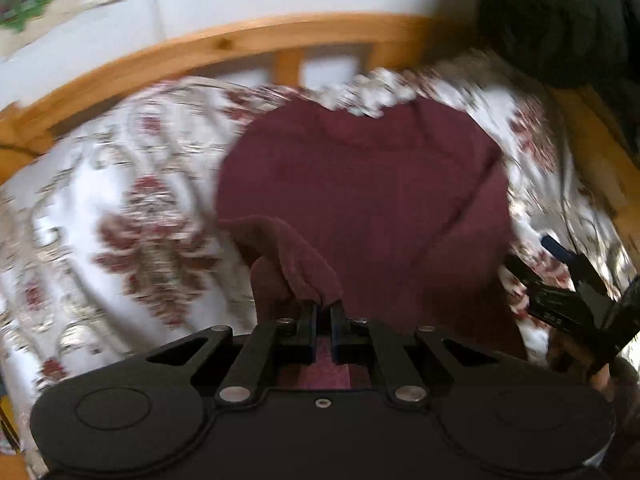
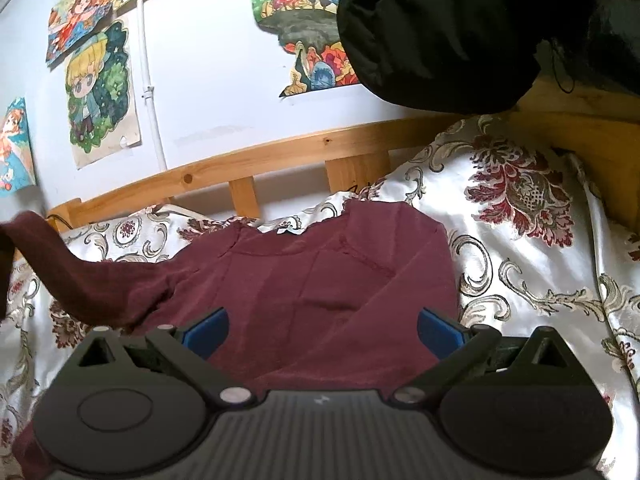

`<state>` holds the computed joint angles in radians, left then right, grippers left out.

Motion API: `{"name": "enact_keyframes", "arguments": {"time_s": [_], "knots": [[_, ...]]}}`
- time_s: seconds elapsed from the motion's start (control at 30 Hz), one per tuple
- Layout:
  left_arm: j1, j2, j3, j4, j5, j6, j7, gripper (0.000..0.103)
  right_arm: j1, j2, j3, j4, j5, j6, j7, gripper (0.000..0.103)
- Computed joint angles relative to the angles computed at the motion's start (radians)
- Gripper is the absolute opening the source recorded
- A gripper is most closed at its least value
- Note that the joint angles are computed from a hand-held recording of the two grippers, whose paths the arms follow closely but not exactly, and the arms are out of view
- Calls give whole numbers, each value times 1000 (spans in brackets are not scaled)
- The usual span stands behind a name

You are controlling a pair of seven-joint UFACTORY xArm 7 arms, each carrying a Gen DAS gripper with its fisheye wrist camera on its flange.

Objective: Fold small clothes

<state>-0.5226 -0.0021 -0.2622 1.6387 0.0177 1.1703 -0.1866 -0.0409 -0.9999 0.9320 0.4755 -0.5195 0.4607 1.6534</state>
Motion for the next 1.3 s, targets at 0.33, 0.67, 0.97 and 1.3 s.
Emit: {"name": "enact_keyframes", "arguments": {"time_s": [0.33,0.67,0.97,1.3], "knots": [[-146,308,-21,214,-20,42,36,6,41,49,-30,3,6,93,-9,102],[-109,336,0,84,-138,-217,90,44,64,176,-75,-39,-25,61,107,102],[-14,207,54,-151,-116,-482,43,71,-30,98,-27,-92,-125,-227,236,102],[58,271,98,-167,61,-654,-36,71,-201,190,72,-48,-110,-579,86,68]]}}
